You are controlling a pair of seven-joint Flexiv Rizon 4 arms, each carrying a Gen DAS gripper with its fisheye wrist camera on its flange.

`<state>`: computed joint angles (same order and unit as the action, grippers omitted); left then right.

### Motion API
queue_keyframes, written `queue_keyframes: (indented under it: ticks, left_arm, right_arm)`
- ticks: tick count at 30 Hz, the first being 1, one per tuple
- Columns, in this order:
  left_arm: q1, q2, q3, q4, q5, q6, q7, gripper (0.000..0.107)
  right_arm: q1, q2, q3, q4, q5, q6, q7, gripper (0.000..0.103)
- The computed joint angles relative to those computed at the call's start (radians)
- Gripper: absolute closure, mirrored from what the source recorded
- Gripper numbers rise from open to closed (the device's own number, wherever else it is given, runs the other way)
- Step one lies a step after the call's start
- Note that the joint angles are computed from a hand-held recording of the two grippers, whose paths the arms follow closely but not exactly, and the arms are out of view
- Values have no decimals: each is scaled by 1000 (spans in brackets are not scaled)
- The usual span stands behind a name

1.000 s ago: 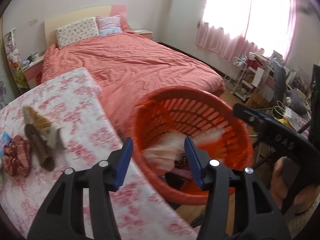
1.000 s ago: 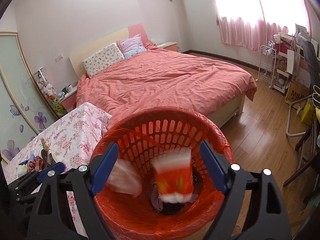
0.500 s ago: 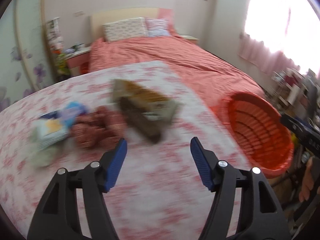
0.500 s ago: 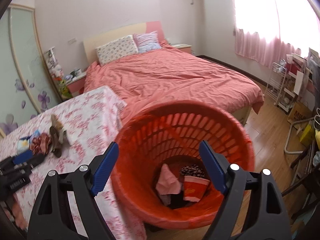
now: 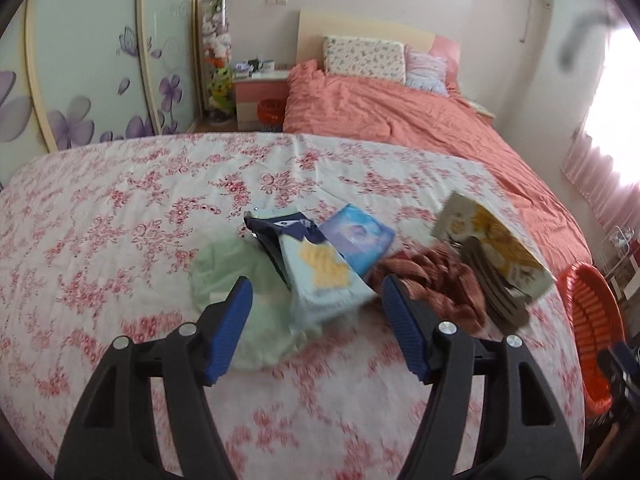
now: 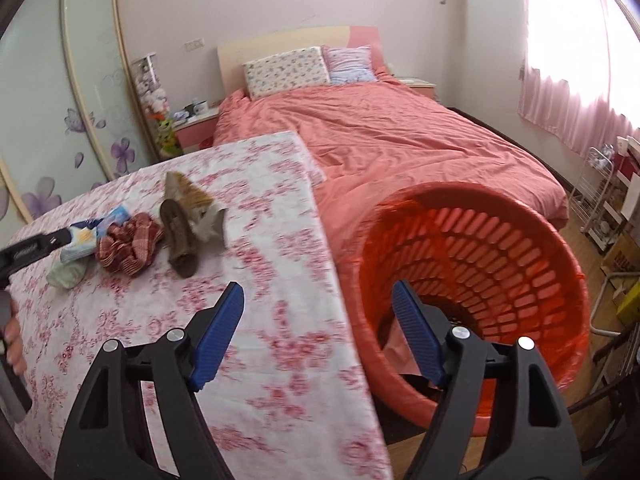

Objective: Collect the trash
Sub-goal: 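Grasp the blue cracker bag with the left tool while the right tool grasps the brown slotted plastic piece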

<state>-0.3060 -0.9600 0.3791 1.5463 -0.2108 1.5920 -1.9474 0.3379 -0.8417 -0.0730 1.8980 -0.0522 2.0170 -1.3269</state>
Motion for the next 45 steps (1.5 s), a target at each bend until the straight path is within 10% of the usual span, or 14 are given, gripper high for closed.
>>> queue_keyframes:
  ticks: [6, 11, 18, 23, 29, 32, 38, 45]
  left_arm:
    - [124, -37, -138, -92, 16, -79, 56, 86]
    - [182, 8, -235, 6, 36, 44, 108, 96]
    - [296, 127, -404, 253, 68, 232, 226, 96]
    - [375, 163, -490, 361, 82, 282, 273, 96]
    - [419, 181, -510, 447, 87, 297, 296, 96]
    - [457, 178, -538, 465, 89, 293, 293, 95]
    - [448, 167, -525, 461, 72, 300, 285, 87]
    - [368, 157, -451, 425, 2, 275, 264, 59]
  right_arm:
    - [22, -8, 4, -20, -6, -26, 3, 30]
    - [-15, -23, 70, -54, -73, -67, 18, 38]
    - [-78, -68, 180, -149, -175, -172, 76, 40]
    - [-7, -86, 119, -199, -177, -218, 110, 41]
    - [55, -98, 50, -233, -171, -247, 129, 42]
    - [60, -102, 44, -248, -187, -293, 130, 66]
    - [22, -63, 86, -166, -197, -246, 98, 70]
    - [-93, 1, 200, -33, -228, -211, 52, 71]
